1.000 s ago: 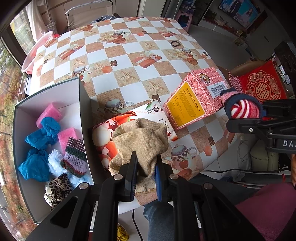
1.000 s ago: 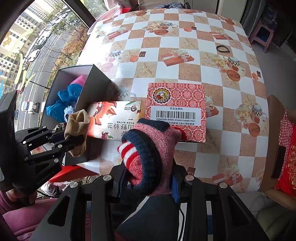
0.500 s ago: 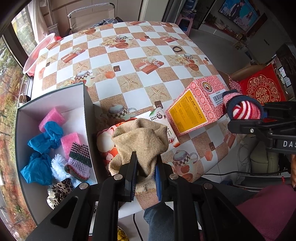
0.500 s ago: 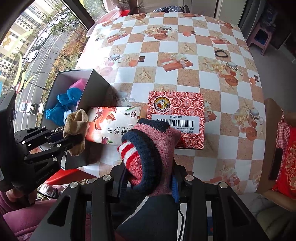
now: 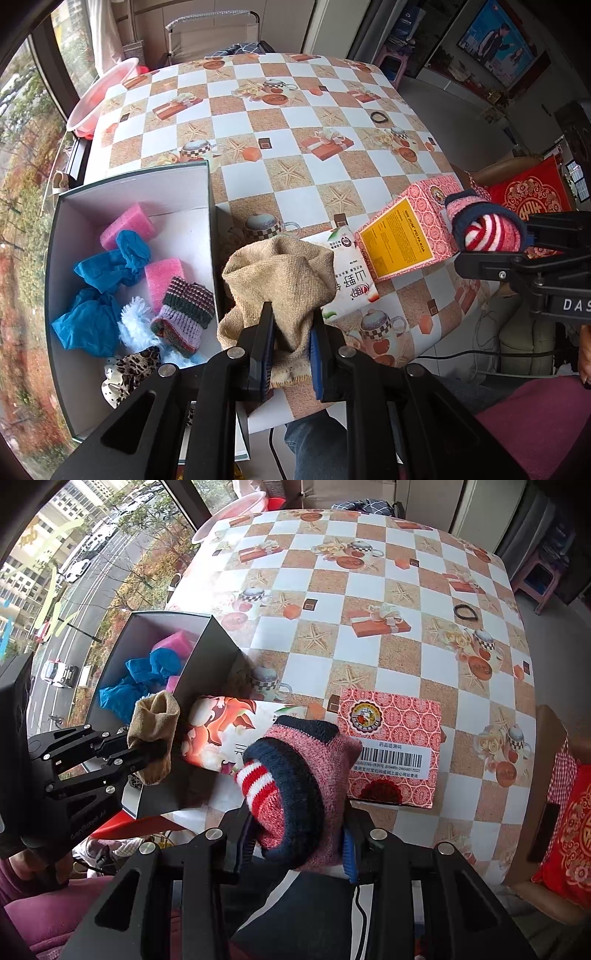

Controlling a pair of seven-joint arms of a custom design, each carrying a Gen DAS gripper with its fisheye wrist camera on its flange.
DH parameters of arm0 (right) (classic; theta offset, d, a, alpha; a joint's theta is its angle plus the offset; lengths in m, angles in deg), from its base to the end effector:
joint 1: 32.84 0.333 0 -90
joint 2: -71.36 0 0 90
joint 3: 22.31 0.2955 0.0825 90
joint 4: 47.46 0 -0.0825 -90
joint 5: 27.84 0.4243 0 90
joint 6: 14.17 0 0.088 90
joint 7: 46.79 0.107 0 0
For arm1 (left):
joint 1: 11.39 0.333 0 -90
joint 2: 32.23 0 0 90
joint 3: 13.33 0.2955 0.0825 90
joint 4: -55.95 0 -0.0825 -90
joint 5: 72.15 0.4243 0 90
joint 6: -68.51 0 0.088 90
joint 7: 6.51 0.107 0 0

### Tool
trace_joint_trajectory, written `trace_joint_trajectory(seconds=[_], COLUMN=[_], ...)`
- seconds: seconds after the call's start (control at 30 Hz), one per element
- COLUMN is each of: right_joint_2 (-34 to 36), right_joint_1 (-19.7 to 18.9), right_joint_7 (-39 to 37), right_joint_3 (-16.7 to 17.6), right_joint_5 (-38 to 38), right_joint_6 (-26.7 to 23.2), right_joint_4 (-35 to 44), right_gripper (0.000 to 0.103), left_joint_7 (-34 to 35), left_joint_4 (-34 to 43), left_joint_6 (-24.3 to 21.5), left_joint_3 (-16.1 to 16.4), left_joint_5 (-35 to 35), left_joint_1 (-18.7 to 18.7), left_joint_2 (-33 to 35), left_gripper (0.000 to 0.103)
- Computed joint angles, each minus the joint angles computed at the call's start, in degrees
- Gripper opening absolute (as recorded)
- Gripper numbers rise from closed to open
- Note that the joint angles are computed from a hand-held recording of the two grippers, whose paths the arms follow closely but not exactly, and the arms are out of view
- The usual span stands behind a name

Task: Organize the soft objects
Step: 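Carry the sock with the right tool while the left tool carries the beige hat over the box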

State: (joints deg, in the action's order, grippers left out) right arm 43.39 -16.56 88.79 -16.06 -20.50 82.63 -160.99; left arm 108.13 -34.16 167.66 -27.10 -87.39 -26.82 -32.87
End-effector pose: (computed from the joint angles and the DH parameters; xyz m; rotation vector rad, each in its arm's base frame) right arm 0.4153 0.1973 0.6586 -1.6067 2.4577 0.0559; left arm 0.5182 -0.3181 0.6281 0.9684 -2.8687 0.4602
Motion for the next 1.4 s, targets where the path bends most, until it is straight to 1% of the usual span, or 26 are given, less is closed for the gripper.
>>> trace_joint_trajectory(seconds=[0.13,0.77,1.1,1.3,1.4], right_joint_2=[2.58,19.22,31.06,37.55,39.5], right_joint_1=[0.36,3.3,5.83,7.08,7.48], right_joint_7=[-1.67,-14.03,-20.96,-22.94,-24.09], right_joint_3=[0.05,0.53,1.3,1.34,1.19], right_joint_5=[-0.28,-0.12,0.67,0.43,0.16], right_joint_6=[0.29,0.24,-0.59,-2.33,-3.03], right_joint_4=[2.42,18.73,30.58,38.29,40.87], right_gripper=[0.038,0.038,0.038,0.038,0.038], left_joint_7=[-2.05,-9.46,-15.99,-17.39,-18.15], left_joint_4=[-0.05,-3.56,-4.3,-4.79,-5.12], left_joint_6=[1.65,4.98,4.44,4.42,4.45], left_joint_3=[0.6,3.14,4.18,4.25,4.2], left_joint_5=[-0.04,0.98,4.33,5.14,5.58], left_joint_1=[0.71,4.88,7.2,7.69,7.76], left_joint_2=[-0.13,-2.95,-2.77,-2.84,-3.06], left_gripper=[0.018,0.018,0.018,0.018,0.018])
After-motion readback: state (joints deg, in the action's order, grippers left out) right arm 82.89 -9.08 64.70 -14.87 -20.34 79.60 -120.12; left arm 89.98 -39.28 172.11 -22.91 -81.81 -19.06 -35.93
